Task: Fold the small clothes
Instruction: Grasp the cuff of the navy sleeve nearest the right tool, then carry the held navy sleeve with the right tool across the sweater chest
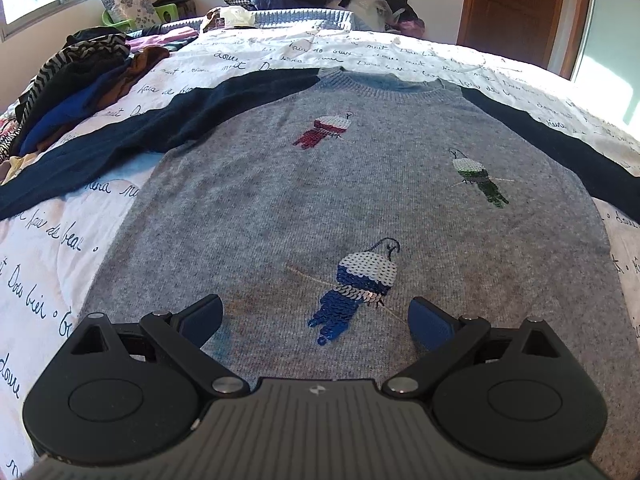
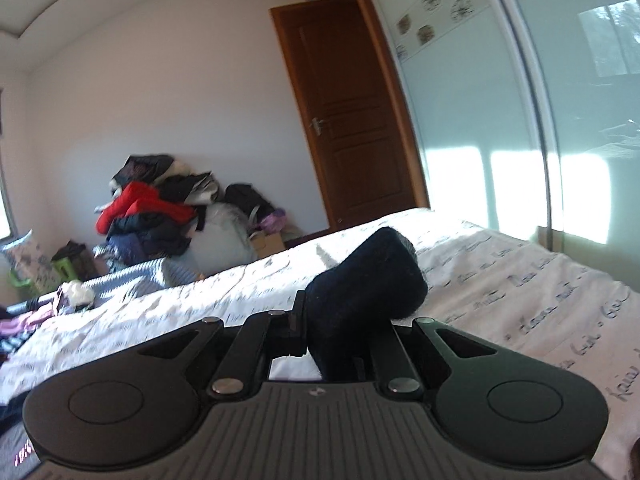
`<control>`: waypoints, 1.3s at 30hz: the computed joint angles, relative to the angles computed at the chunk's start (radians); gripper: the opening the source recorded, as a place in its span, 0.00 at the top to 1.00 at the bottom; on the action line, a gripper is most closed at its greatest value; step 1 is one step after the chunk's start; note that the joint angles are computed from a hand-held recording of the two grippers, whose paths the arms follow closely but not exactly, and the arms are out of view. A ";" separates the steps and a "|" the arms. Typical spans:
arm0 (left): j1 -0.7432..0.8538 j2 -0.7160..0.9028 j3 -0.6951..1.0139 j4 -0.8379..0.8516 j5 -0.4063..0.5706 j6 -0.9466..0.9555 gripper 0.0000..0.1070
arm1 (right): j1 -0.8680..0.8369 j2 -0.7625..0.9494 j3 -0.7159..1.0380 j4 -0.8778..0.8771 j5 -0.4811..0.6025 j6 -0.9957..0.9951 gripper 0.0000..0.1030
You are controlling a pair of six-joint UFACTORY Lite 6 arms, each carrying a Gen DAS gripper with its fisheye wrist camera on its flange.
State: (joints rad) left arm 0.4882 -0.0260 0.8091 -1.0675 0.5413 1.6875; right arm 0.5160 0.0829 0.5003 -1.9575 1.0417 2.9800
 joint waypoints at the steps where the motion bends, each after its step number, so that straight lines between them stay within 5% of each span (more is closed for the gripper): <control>1: 0.003 -0.003 -0.003 -0.007 -0.001 0.009 0.08 | 0.009 0.048 0.037 -0.011 -0.024 -0.012 0.91; 8: 0.016 0.011 0.014 -0.018 0.000 0.037 0.08 | 0.062 0.254 0.233 0.003 -0.166 -0.114 0.90; 23: 0.025 0.086 0.069 -0.115 -0.106 0.111 0.08 | 0.186 0.408 0.512 0.098 -0.230 -0.376 0.90; 39: 0.053 0.138 0.108 -0.134 -0.105 0.133 0.08 | 0.236 0.620 0.854 0.220 -0.312 -0.675 0.90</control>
